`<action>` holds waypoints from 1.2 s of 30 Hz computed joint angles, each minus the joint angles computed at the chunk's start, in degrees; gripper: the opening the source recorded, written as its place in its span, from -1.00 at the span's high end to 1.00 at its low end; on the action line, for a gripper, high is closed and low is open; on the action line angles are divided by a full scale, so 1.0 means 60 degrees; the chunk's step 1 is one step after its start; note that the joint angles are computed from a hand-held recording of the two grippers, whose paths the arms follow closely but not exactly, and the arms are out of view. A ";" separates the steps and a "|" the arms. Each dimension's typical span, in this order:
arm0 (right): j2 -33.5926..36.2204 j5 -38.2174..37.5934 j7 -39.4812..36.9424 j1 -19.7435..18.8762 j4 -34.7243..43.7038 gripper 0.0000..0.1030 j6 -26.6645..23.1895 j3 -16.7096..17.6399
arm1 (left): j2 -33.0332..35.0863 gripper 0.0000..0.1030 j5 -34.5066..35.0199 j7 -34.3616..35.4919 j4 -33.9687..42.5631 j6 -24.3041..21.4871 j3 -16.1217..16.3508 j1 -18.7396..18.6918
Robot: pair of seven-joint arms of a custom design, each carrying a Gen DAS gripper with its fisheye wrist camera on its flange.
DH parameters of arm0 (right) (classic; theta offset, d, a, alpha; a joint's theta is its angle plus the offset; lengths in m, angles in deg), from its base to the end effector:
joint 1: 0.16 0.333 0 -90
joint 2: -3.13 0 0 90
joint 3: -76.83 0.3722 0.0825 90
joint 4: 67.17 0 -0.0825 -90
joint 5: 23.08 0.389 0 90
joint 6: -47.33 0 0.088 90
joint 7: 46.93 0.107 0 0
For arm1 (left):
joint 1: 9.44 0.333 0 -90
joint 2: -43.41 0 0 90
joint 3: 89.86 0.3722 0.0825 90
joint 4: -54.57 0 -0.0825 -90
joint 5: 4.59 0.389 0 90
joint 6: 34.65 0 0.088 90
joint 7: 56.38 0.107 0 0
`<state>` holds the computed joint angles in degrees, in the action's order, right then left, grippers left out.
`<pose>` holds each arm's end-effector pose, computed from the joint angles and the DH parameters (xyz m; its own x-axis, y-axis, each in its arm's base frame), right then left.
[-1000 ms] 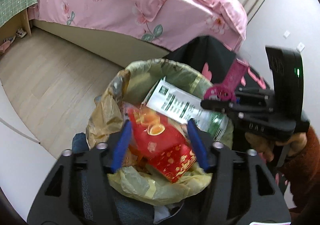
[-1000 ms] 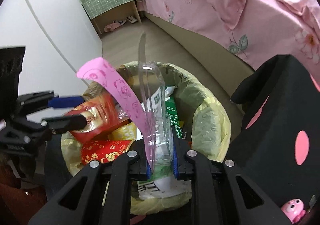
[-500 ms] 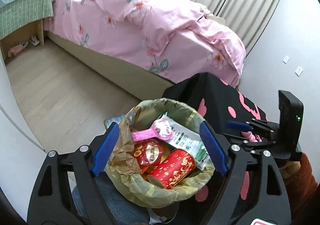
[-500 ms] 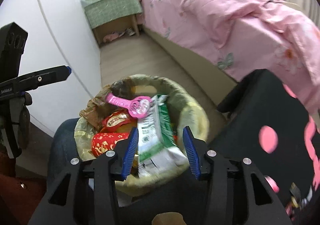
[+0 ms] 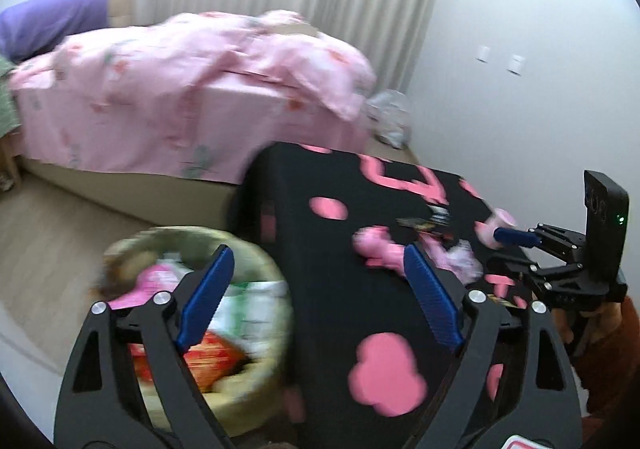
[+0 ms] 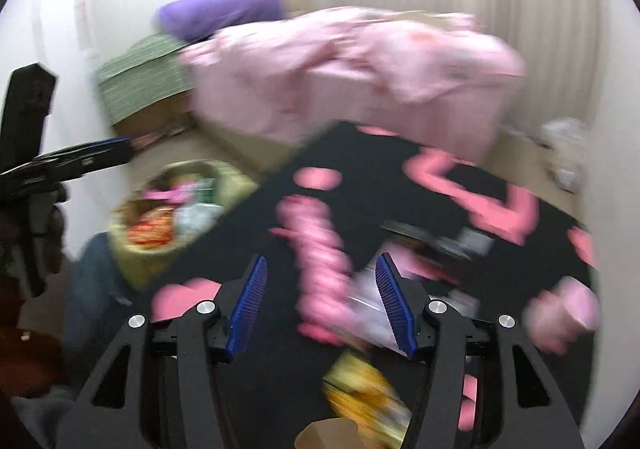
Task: Collect trash
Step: 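Grasp the white snack packet with the left tool while the right tool grasps the yellow wrapper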
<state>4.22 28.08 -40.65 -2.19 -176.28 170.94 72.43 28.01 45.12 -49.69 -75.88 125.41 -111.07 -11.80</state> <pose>0.5985 -0.0354 0.5771 0.8055 -0.5911 -0.0412 -0.4282 -0.5327 -0.7300 0.4408 -0.2505 0.5823 0.1723 -0.9562 0.2367 -0.5571 -0.2928 -0.7771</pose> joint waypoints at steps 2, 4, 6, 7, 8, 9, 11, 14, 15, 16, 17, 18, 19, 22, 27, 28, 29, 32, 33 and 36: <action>0.0189 0.0051 0.0136 -0.0275 0.0094 -0.05 0.0445 -0.0251 | 0.0731 -0.62 0.0120 0.0154 0.0574 0.0217 -0.0110 -0.0110; 0.0386 0.0126 0.0206 -0.0570 0.0203 -0.05 0.0642 -0.0391 | 0.1611 -0.62 0.0223 0.0571 0.1299 0.0316 -0.0060 -0.0451; 0.0532 0.0132 0.0203 -0.0799 0.0214 -0.05 0.1005 -0.0422 | 0.2302 -0.62 0.0067 0.1002 0.1859 0.0404 0.0080 -0.0801; 0.0581 0.0197 0.0094 -0.0919 0.0178 -0.05 0.1163 -0.0431 | 0.2582 -0.62 -0.0039 0.1146 0.2063 0.0554 0.0169 -0.0948; 0.0616 0.0262 -0.0003 -0.1006 0.0144 -0.05 0.1270 -0.0411 | 0.2917 -0.63 -0.0301 0.1412 0.2272 0.0836 0.0259 -0.1079; 0.0641 0.0354 -0.0135 -0.1085 0.0057 -0.05 0.1491 -0.0397 | 0.3260 -0.64 -0.0675 0.1788 0.2506 0.1029 0.0311 -0.1196; 0.0689 0.0450 -0.0301 -0.1174 -0.0098 -0.05 0.1966 -0.0350 | 0.3858 -0.67 -0.1487 0.2764 0.3001 0.1038 0.0282 -0.1385; 0.0800 0.0394 -0.0275 -0.1308 -0.0216 -0.05 0.2112 -0.0315 | 0.4624 -0.72 -0.2480 0.4260 0.3757 0.0775 0.0133 -0.1561; 0.0885 0.0310 -0.0112 -0.1376 -0.0163 -0.05 0.1925 -0.0330 | 0.4796 -0.72 -0.2645 0.4661 0.3961 0.0641 0.0127 -0.1640; 0.0970 0.0244 0.0043 -0.1466 -0.0090 -0.05 0.1670 -0.0349 | 0.4939 -0.72 -0.2712 0.5006 0.4168 0.0462 0.0167 -0.1753; 0.0976 0.0232 0.0147 -0.1536 -0.0094 -0.05 0.1436 -0.0337 | 0.5189 -0.72 -0.2755 0.5528 0.4550 0.0137 0.0178 -0.1879; 0.1015 0.0262 0.0134 -0.1643 -0.0049 -0.05 0.1152 -0.0356 | 0.5457 -0.72 -0.2907 0.6187 0.4955 -0.0253 0.0126 -0.1957; 0.1024 0.0285 0.0115 -0.1728 -0.0035 -0.05 0.0942 -0.0366 | 0.5678 -0.72 -0.3081 0.6759 0.5293 -0.0599 0.0090 -0.2023; 0.1111 0.0354 0.0124 -0.1973 0.0031 -0.05 0.0389 -0.0428 | 0.6389 -0.62 -0.3830 0.8524 0.6339 -0.1808 -0.0086 -0.2131; 0.1113 0.0309 0.0254 -0.2220 0.0022 -0.05 -0.0059 -0.0497 | 0.6804 0.01 -0.4229 0.8750 0.7092 -0.3065 0.0573 -0.2855; 0.1111 0.0291 0.0250 -0.2252 0.0014 -0.05 -0.0152 -0.0508 | 0.6716 0.08 -0.4268 0.8662 0.6971 -0.2973 0.0726 -0.2961; 0.1112 0.0286 0.0232 -0.2283 0.0016 -0.05 -0.0242 -0.0517 | 0.6539 0.17 -0.4433 0.8528 0.6710 -0.2732 0.0833 -0.2996; 0.1061 0.0281 0.0177 -0.2324 -0.0043 -0.05 -0.0461 -0.0525 | 0.6035 0.50 -0.4733 0.8141 0.6109 -0.2299 0.1236 -0.3242; 0.1025 0.0264 0.0146 -0.2310 -0.0086 -0.05 -0.0505 -0.0515 | 0.5770 0.50 -0.4755 0.7884 0.5797 -0.2072 0.1415 -0.3363; 0.0895 0.0296 -0.0019 -0.2232 -0.0211 -0.05 -0.0624 -0.0491 | 0.5013 0.50 -0.4698 0.7286 0.4885 -0.1400 0.1668 -0.3542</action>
